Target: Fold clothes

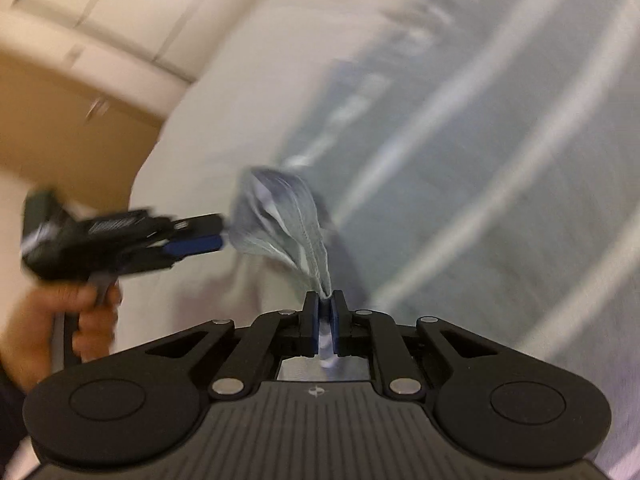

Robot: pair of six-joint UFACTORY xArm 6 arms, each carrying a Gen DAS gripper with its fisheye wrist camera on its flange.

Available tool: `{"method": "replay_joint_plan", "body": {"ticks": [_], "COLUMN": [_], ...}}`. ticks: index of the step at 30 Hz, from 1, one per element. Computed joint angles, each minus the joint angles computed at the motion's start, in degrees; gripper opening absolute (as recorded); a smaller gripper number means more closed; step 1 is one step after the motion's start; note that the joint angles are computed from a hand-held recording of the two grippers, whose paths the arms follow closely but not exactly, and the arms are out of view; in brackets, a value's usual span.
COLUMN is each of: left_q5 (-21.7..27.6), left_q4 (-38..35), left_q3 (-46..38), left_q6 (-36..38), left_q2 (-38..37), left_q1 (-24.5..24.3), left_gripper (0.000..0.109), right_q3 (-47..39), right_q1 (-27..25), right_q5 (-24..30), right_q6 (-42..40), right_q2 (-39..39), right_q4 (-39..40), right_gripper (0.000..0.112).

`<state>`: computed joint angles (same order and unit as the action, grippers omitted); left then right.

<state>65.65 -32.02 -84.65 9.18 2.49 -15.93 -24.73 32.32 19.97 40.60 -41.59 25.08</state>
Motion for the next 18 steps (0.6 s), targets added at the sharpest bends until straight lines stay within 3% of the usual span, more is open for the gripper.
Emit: {"method": "replay_joint_plan", "body": {"ticks": [6, 9, 11, 14, 18], "left_q5": [-1.26, -1.99, -3.46, -7.02, -12.54], "left_q4": [2.52, 6.38, 8.79, 11.91, 17.34], "left_q3": [-0.75, -0.84, -0.76, -0.35, 0.62], "left_q6": [0.04, 1.12, 1.15, -0.92, -8.36], "left_q2": [1.27, 1.99, 2.62, 3.54, 3.6], "left_q1": [-2.86, -5.5, -7.05, -8.28, -7.84], "left_gripper": [0.033, 0.033, 0.033, 0.032, 0.032], "right_q3": [0.36, -0.32, -1.96, -2.92, -5.63], "right_q1": [-1.78, -1.49, -0.92, 0.81, 3.45], "right_q5": [5.08, 7.85, 11.51, 8.24, 4.52], "right_q6": [-2.28, -0.98, 1.31, -4.64, -20.53], "right_q2": [-1.89, -3.52, -4.94, -3.75, 1.37], "right_q4": [-1.36, -6.29, -14.25, -16.97, -6.88], "right_gripper": [0.027, 0.028, 0.028, 0.028, 0.028]}}
